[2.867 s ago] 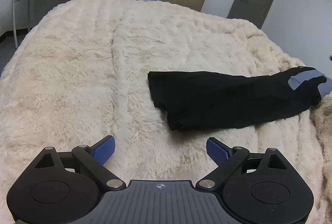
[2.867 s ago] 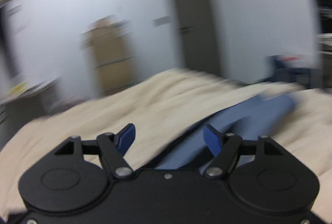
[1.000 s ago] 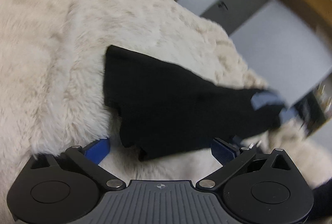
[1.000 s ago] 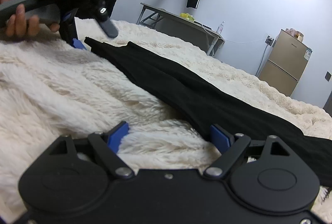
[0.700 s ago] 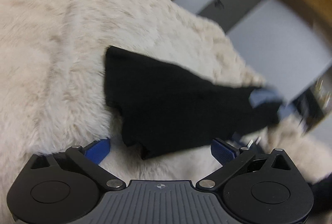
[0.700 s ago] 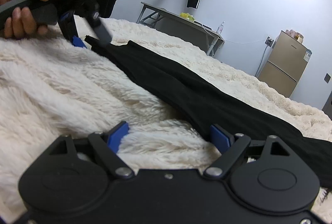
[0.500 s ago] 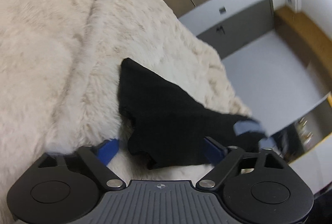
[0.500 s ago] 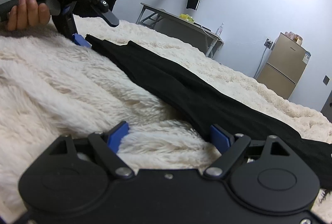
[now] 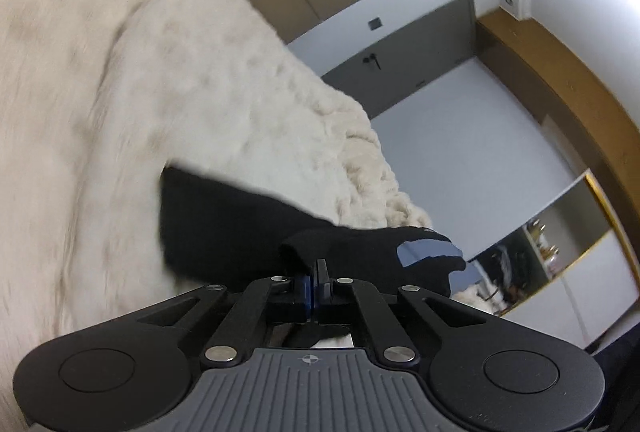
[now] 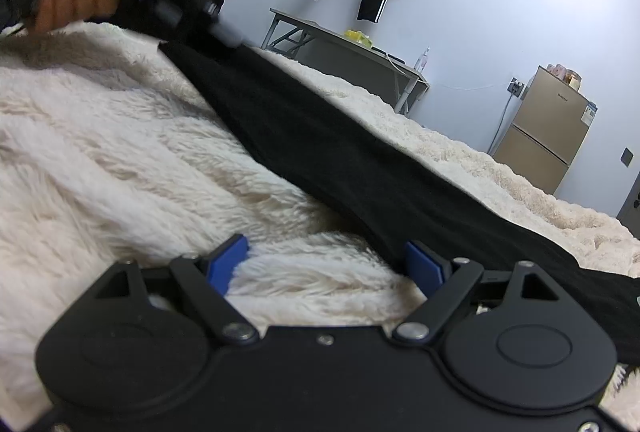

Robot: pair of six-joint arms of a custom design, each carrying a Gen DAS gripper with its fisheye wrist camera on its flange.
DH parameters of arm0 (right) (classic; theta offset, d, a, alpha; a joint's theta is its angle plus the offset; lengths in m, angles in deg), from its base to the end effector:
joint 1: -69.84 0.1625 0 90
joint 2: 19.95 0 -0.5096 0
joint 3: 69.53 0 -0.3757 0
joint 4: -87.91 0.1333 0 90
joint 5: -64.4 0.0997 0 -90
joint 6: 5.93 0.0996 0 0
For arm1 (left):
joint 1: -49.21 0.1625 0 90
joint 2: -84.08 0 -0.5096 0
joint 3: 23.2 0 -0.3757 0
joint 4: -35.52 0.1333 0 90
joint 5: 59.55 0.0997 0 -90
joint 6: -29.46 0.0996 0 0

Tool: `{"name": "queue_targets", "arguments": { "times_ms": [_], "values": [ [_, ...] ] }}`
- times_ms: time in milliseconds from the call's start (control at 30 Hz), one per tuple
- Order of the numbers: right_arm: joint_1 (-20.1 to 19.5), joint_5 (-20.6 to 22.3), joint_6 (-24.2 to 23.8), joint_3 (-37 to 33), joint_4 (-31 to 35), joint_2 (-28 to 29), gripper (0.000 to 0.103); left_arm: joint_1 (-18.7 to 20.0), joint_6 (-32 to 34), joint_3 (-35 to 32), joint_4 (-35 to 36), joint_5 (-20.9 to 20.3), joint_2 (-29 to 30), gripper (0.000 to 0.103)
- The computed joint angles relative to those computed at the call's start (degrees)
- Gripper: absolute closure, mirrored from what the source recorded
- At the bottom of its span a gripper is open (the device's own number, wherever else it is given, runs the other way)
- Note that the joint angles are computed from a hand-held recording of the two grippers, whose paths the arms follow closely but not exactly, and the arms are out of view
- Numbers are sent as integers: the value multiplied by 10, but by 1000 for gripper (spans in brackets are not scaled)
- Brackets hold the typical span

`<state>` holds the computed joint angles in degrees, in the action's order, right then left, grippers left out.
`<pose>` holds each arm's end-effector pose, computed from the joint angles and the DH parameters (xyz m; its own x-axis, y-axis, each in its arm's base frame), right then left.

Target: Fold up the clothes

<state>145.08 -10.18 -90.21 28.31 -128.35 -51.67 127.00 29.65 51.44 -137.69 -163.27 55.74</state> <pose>-0.0285 -0.7355 0.1256 -0.2250 -0.4768 0.8497 -0.9734 0.0705 -0.2182 -0.0717 -0.8500 0.1153 -0.9188 0.3473 0.1876 0.1722 0.7803 -0.6012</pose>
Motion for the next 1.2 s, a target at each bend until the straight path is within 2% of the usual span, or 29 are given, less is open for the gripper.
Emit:
{"name": "queue_targets", "arguments": {
  "times_ms": [133,300,400,433,533,600,767,933,1000,1133,1200],
  "values": [
    [-2,6,-4,2,-7,1,18,-20,72,-69,92,36,2,102],
    [-1,7,-4,2,-7,1,18,-24,94,-155,174,77,28,102],
    [-2,8,-4,3,-9,1,18,-21,94,-177,219,146,40,102],
    [-2,9,-4,3,-9,1,18,-18,86,-180,225,154,44,102],
    [-2,9,-4,3,-9,1,18,-12,69,-163,196,143,47,101],
    [-2,9,-5,4,-10,1,18,-15,59,-143,156,176,48,100],
    [-1,8,-5,3,-11,1,18,-7,53,-135,129,147,48,100],
    [0,8,-5,3,-10,1,18,-7,41,-151,142,154,53,98],
    [-1,8,-5,3,-11,2,18,-4,34,-161,149,152,59,84],
    [0,7,-6,2,-12,3,18,4,21,-182,170,130,71,72],
    [1,7,-6,1,-13,3,18,7,19,-190,179,119,75,71]
  ]
}}
